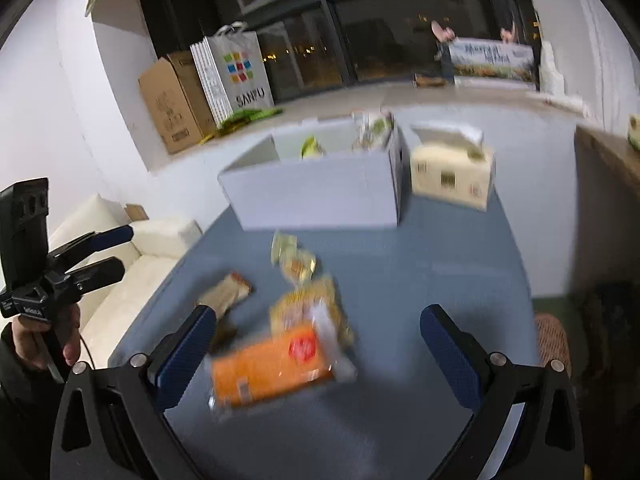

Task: Organize snacks
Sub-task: 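Grasp the orange bread packet with the right tool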

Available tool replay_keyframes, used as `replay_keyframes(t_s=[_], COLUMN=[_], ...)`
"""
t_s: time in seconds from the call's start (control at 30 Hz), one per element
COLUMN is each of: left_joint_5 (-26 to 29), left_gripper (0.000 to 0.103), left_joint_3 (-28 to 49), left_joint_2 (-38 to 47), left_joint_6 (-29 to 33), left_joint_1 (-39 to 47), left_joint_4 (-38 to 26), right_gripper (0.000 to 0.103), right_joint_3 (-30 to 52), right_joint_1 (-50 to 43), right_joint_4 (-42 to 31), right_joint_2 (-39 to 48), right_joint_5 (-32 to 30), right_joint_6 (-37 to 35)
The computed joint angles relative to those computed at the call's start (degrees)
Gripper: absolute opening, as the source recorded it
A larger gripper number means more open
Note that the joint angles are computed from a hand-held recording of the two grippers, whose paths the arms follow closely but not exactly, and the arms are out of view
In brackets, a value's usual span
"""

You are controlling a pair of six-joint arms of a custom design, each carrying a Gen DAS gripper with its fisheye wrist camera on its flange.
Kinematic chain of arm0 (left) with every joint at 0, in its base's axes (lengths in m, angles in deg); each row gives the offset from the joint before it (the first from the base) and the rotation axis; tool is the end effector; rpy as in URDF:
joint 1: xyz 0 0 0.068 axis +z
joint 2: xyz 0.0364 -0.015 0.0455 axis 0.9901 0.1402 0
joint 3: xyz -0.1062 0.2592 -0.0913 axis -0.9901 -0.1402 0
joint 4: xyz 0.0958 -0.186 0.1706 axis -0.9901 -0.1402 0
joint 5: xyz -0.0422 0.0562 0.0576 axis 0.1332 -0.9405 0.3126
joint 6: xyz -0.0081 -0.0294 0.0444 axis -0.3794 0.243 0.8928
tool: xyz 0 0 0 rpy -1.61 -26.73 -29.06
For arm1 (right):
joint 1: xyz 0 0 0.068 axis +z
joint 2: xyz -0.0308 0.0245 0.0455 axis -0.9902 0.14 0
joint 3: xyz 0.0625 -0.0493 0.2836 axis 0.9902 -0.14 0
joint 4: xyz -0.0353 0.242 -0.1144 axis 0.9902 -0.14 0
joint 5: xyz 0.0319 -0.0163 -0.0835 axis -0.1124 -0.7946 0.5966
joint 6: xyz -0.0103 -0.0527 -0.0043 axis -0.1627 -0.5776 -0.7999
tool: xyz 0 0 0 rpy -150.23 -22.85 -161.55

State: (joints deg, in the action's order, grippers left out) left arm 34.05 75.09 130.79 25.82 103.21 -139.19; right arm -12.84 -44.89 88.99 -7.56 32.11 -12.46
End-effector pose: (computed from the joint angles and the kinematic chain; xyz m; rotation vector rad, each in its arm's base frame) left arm 0.3702 0.1132 0.2169 1.0716 2.0362 -0.7323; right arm 0.2040 0.1336 0.1820 0.3578 2.1984 0.2089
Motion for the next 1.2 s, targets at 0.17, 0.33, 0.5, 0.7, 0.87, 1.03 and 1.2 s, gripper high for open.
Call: replay_keyframes(t_s=[0.17,0.33,0.5,0.7,0.87,1.03,1.2], left_joint_5=[0.1,-0.3,-0.9,-0.9,-1.7,-2.0,-2.7], left_gripper=[0.103,0.103,0.103,0.103,0.103,0.103,0.103], left_joint_3=[0.6,4.0,6.3,9.5,11.1,11.4,10.6], left_joint_2=[1.6,4.6,7.2,10.1,12.1,12.9,12.9], left_joint_6=[6.4,8.7,9.0,11.8,10.8,9.8,8.8], left_joint_1=[2.8,4.8,6.0,7.2,7.5,7.4,7.1], left_joint_4=[-5.9,-9.4,-10.7,-14.2,-14.5,-14.1,-12.6], right_gripper=[0.103,0.103,0.103,0.103,0.103,0.103,0.086], right_joint_3=[1.3,12.0,21.9,31.4,39.7,46.0,53.0], right_joint_1=[3.3,6.4,3.1,0.8,-1.0,-3.2,-6.5], right_joint_4=[-1.3,-11.6,-18.4,-24.7,-30.7,-36.2,-45.0], right_joint_2=[4.6,13.6,23.1,31.8,39.8,45.2,48.2], right_joint_5=[-3.3,-1.2,-7.7,-12.5,-13.6,-17.2,-21.5], right_joint_6=[-3.5,-30.8,-53.4,-80.8,-90.5,-91.6,-79.8])
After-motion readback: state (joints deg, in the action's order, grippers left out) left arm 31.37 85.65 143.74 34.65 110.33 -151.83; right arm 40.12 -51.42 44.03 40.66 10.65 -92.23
